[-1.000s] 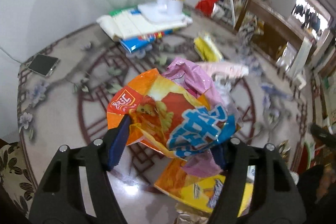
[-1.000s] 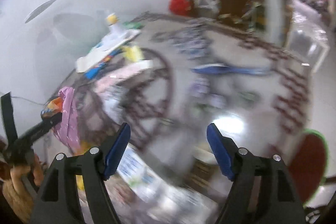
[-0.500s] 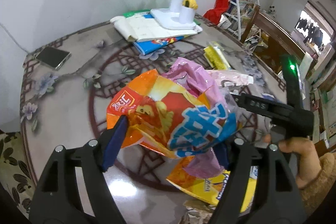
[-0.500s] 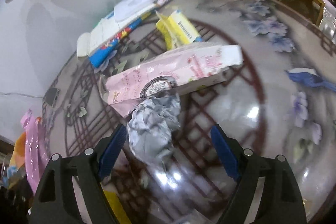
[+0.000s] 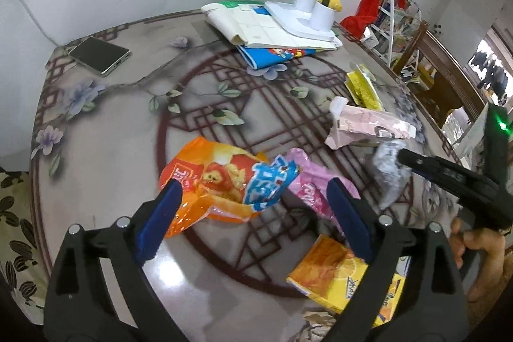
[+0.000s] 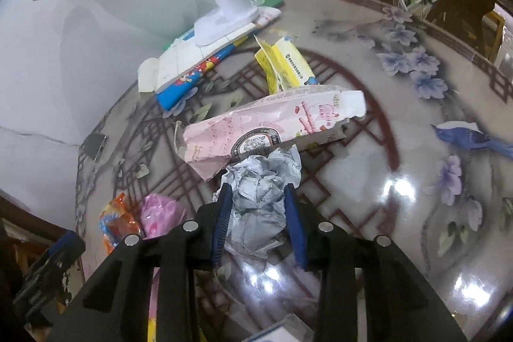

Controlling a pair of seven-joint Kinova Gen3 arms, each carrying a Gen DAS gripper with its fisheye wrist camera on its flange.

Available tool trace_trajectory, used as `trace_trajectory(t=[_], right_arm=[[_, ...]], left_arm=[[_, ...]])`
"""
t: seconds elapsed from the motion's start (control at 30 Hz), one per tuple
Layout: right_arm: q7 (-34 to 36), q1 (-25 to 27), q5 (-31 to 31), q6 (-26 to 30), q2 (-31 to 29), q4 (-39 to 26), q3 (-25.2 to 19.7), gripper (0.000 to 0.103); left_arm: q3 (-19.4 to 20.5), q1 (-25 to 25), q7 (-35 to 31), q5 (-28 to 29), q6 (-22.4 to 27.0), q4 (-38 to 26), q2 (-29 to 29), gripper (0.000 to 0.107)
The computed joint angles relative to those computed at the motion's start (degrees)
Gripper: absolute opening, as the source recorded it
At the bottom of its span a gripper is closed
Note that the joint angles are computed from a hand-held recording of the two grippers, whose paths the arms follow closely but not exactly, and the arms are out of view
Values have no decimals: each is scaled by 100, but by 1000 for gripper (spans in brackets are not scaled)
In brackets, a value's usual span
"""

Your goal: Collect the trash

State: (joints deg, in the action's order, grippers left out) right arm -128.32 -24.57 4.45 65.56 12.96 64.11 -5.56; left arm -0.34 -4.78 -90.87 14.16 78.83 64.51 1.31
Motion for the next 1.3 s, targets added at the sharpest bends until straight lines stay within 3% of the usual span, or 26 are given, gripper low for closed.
trace_trajectory(t=[0.13, 0.23, 0.33, 0.47, 0.7, 1.07, 1.1, 1.13, 1.17, 1.3], right_arm=[[43, 31, -137, -28, -179, 105, -53, 32], [42, 12, -157, 16, -288, 147, -91, 33], [26, -39, -120, 63, -379, 187, -135, 33], [-5, -110, -41, 142, -480, 277, -188, 33], [-20, -38, -271, 184, -530, 334, -221, 33], [-119, -27, -172, 66, -867, 482, -270, 33], [-137, -14, -166, 59, -920, 506, -277, 33], [-158, -1, -156, 52, -979, 534, -286, 33], [-178, 11, -139, 45, -1034, 557, -297, 33], [-219, 57, -59, 32, -1288, 657, -369, 33]], left_arm=[[-18, -12, -2, -131, -30, 36, -20, 86], [46, -118, -281, -124, -23, 10, 79, 98], [7, 45, -390, -459, -21, 2, 235, 98], [77, -76, -853, -314, -152, 42, 389, 98], [74, -108, -906, -219, -215, -21, 669, 99], [84, -67, -658, -287, -324, -48, 461, 80], [83, -53, -629, -306, -359, -45, 403, 78], [90, -28, -577, -351, -319, -124, 339, 54], [29, 104, -520, -472, -185, -268, 337, 10], [115, 89, -182, -413, 61, -558, 275, 6]])
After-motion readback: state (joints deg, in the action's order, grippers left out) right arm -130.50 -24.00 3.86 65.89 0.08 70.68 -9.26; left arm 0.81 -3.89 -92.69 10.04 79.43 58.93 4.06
